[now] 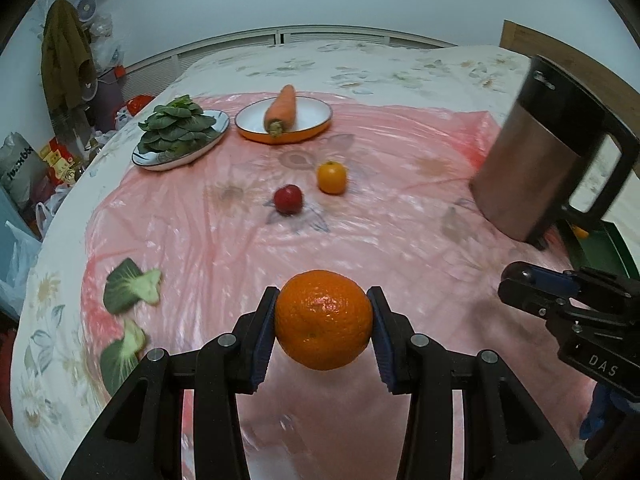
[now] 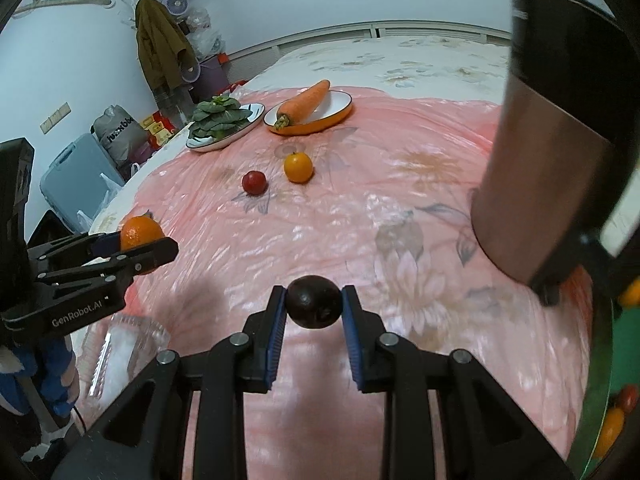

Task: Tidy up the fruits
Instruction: 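Carry the orange and dark plum over the green tray with both tools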

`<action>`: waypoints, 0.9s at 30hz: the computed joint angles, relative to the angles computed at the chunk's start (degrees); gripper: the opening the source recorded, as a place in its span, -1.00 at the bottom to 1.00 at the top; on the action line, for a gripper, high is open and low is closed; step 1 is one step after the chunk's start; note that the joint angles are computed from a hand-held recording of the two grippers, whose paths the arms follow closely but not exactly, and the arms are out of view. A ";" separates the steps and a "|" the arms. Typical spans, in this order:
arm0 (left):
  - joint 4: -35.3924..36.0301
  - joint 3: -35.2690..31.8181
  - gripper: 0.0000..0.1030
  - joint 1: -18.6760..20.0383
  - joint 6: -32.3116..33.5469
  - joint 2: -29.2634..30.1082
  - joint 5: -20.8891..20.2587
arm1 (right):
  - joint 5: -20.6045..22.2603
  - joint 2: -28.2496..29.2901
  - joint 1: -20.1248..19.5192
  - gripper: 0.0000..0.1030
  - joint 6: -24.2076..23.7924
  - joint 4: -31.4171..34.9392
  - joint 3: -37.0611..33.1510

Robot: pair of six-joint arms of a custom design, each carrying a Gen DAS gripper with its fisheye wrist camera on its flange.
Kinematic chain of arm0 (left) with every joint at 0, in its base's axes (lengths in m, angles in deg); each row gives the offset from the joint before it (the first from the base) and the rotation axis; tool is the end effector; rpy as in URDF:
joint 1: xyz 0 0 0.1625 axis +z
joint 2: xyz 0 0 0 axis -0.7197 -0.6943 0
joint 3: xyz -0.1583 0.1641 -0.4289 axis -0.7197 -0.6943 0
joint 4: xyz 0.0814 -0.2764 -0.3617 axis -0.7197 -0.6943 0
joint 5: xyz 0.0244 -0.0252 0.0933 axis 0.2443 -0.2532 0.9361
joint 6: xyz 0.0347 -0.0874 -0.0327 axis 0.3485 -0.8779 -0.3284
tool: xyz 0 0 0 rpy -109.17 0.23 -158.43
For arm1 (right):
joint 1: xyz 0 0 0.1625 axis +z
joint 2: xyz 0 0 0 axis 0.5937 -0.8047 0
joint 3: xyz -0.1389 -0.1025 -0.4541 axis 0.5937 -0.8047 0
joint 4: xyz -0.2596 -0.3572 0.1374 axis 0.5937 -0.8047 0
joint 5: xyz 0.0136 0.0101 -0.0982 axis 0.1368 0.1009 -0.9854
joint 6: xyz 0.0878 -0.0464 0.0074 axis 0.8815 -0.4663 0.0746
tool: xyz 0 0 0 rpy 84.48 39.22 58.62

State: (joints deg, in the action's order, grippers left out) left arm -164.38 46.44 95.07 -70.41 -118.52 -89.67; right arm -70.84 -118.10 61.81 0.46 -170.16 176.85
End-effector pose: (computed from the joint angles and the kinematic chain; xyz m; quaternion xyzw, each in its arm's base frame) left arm -0.2373 -0.6187 0.1567 -0.0897 0.8149 -0.3861 0.4228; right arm 0.2307 -0.7474 0.1633 0.4603 -0.8799 0.0751 0.0902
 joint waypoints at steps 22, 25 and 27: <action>8.81 -2.09 -0.26 -6.76 -9.67 4.75 -2.62 | 0.07 -11.24 -3.45 -0.65 -1.05 -1.55 9.53; 10.15 -3.10 -0.26 -7.23 -10.25 5.63 -2.84 | 0.15 -12.06 -4.08 -0.65 -1.28 -1.38 9.71; 11.16 -3.81 -0.26 -7.48 -10.49 6.24 -2.93 | 0.24 -12.62 -4.58 -0.65 -1.34 -1.23 9.74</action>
